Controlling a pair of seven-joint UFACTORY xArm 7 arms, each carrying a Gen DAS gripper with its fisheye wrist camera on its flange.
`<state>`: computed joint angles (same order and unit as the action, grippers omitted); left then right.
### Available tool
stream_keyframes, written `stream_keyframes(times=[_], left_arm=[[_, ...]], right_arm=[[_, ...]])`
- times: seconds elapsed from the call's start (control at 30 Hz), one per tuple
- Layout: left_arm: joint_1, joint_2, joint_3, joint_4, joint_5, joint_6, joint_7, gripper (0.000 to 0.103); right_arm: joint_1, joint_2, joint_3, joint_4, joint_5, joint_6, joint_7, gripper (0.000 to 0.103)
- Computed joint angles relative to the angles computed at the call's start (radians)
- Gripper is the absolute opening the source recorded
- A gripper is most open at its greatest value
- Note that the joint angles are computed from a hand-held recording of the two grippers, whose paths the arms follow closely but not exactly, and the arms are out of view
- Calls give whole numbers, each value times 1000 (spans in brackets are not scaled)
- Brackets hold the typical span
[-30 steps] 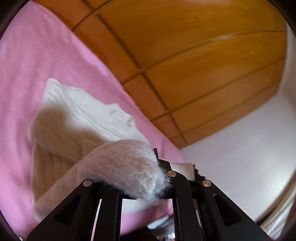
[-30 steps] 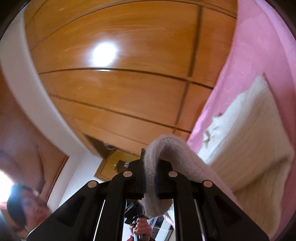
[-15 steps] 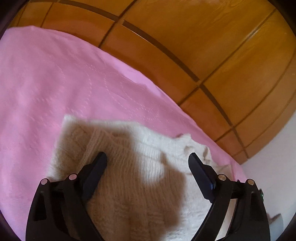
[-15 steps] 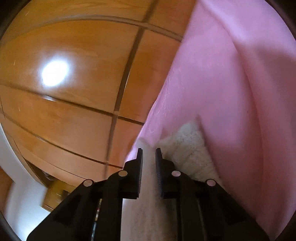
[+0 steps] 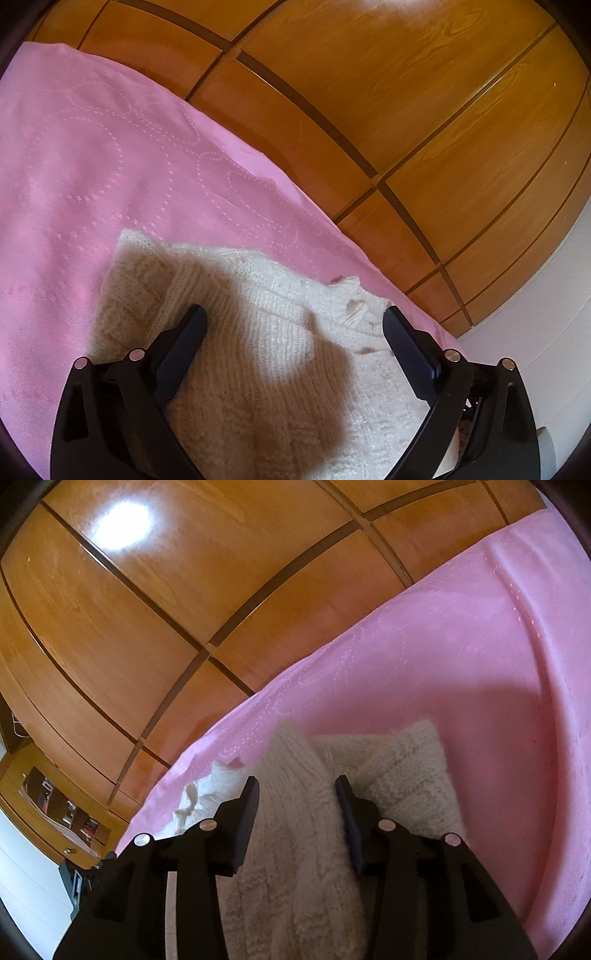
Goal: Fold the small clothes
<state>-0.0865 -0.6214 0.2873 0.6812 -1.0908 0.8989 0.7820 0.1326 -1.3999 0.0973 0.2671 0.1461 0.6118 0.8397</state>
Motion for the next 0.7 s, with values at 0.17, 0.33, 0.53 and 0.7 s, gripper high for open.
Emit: stream_keyframes(times=[0.17, 0.33, 0.53, 0.7], left_arm=[[34, -69, -52, -48, 38, -100, -66, 95], [104, -157, -129, -103, 185, -217, -261, 99], [128, -187, -120, -108, 367, -217, -369, 99], [64, -184, -75, -94, 456, -189, -396, 99]], right_arm=[[-5, 31, 1, 10, -8, -3, -4, 43], [-19, 75, 31, 50, -35, 50, -4, 43], [-33, 127, 66, 105, -76, 124, -2, 43], [-33, 143, 76, 122, -94, 146, 2, 42]])
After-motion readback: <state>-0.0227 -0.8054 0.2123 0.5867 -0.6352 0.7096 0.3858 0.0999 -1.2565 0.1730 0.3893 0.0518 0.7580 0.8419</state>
